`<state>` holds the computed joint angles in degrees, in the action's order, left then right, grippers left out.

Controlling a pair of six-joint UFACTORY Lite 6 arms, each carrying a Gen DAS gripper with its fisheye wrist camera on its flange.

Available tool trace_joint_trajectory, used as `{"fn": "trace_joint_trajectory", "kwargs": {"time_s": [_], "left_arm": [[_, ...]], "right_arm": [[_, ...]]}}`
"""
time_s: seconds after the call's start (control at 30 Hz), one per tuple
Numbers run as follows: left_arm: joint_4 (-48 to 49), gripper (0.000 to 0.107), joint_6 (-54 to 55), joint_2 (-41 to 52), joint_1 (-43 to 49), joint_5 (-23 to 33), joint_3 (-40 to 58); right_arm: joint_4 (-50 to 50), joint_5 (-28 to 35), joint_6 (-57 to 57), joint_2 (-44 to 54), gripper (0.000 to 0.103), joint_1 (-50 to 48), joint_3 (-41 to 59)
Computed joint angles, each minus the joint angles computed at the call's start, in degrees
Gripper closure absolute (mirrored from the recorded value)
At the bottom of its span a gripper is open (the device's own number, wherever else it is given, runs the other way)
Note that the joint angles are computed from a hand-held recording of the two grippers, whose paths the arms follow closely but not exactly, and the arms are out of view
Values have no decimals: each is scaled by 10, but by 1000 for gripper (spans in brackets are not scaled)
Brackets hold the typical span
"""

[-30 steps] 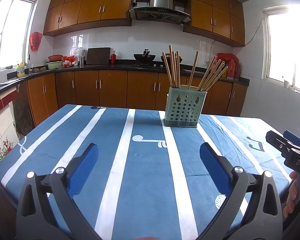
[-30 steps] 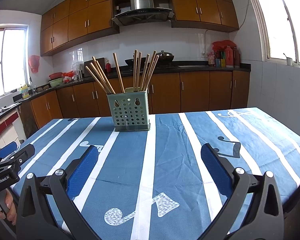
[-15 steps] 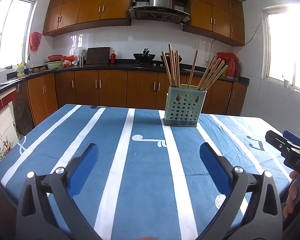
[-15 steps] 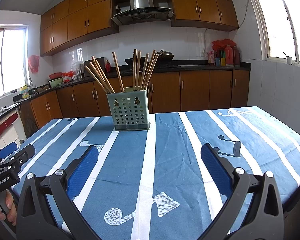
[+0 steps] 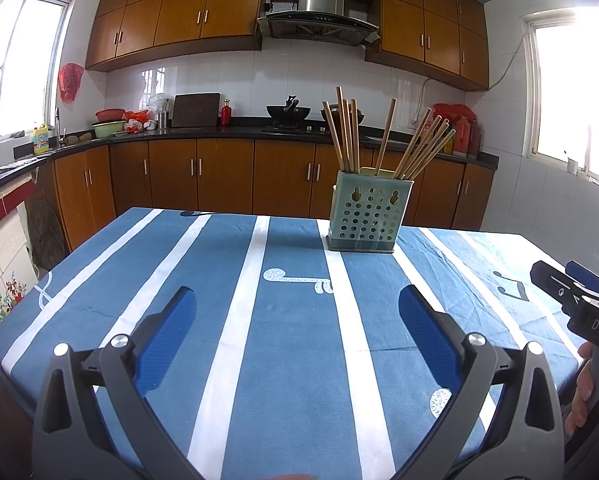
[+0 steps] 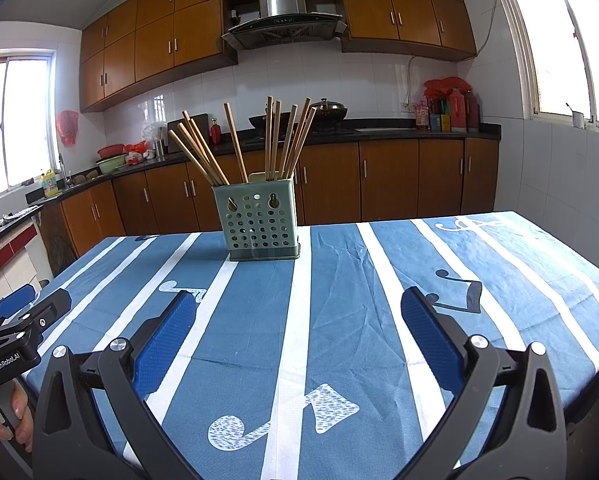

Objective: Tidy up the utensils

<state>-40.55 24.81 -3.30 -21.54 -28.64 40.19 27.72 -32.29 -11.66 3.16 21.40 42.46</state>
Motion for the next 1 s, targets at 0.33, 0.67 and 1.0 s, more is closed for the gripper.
{"fn": "trace_joint_trajectory", "kwargs": {"time_s": [0.33, 0.67, 1.0], "left_arm": [[10, 8, -11, 13, -1, -9, 0], [15, 8, -16, 19, 2, -7, 5], [23, 8, -20, 20, 4, -3, 5]], "right_arm": [[2, 2, -1, 0, 2, 0, 2], [6, 3, -5, 0, 2, 2, 3], [10, 5, -7, -1, 2, 4, 5]]}}
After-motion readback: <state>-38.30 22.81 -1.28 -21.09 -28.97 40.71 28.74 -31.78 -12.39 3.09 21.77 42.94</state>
